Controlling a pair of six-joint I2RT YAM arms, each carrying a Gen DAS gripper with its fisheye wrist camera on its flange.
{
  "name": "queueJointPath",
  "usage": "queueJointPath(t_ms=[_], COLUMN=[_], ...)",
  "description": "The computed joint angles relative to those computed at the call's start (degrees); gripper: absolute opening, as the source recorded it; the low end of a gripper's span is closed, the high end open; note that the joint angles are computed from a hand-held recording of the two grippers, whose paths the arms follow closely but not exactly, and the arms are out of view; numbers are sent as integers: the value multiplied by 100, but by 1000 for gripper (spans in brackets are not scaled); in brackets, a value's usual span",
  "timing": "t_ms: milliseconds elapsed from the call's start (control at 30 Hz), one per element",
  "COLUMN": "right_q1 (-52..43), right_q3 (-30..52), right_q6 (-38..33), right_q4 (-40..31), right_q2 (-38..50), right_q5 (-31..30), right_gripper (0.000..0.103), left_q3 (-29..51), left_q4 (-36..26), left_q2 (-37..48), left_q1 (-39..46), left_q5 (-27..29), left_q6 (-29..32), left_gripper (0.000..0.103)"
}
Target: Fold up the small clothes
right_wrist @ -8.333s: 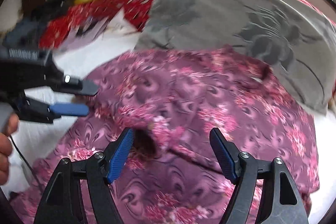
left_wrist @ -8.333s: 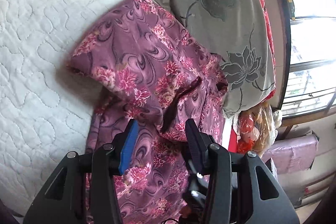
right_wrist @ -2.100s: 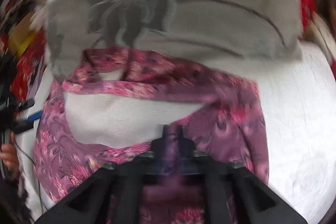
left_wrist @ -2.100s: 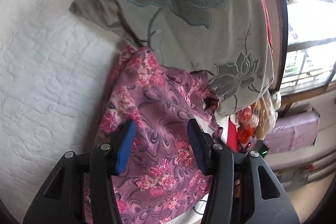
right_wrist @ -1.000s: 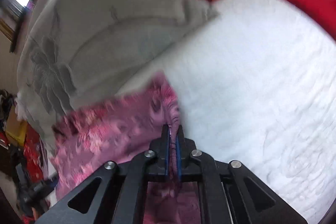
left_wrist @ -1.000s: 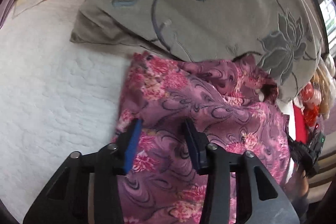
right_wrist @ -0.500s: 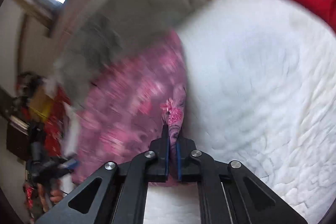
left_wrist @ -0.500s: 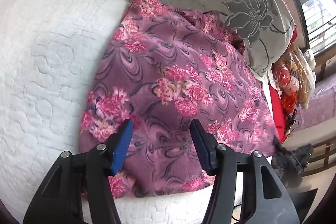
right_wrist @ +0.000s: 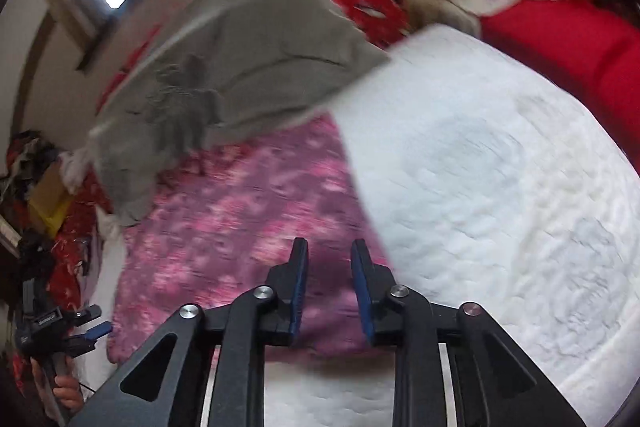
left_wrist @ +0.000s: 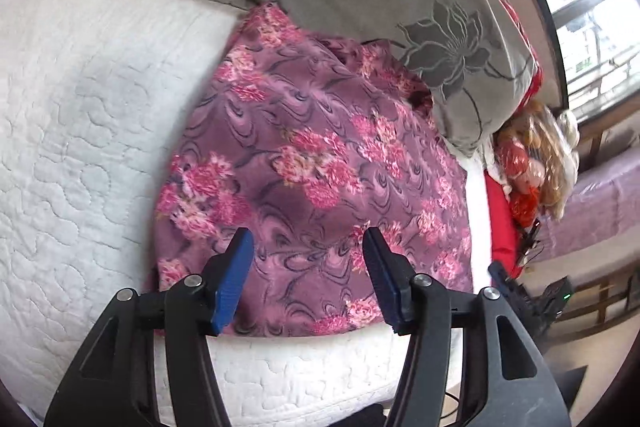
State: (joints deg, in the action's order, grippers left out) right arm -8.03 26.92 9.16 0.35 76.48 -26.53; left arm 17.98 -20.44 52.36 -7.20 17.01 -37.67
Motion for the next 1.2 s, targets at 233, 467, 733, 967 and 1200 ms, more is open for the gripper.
queueJointPath(t_ms=[233, 467, 733, 967, 1200], right_q1=[1548, 1997, 2102, 2057, 1757], right_q3=[264, 927, 1929, 1886, 2409], right_q6=[144, 812, 1124, 905, 443], right_q4=[638, 602, 1262, 1067, 263], right_q2=[1508, 1293, 3177, 2617, 3069], right_q5=[1031, 1050, 1455, 1588, 1824], right_gripper=[32, 37, 41, 41, 64], left_q3=[-265, 966, 3022, 3149, 1833], left_q4=[383, 411, 916, 758, 678], left_q2=[546, 1086, 4631, 4566, 3131], left_q1=[296, 393, -366, -388, -186], left_q5=[265, 293, -824, -874, -964], left_q6=[129, 411, 579, 645, 764], left_gripper=[55, 56, 59, 61, 61])
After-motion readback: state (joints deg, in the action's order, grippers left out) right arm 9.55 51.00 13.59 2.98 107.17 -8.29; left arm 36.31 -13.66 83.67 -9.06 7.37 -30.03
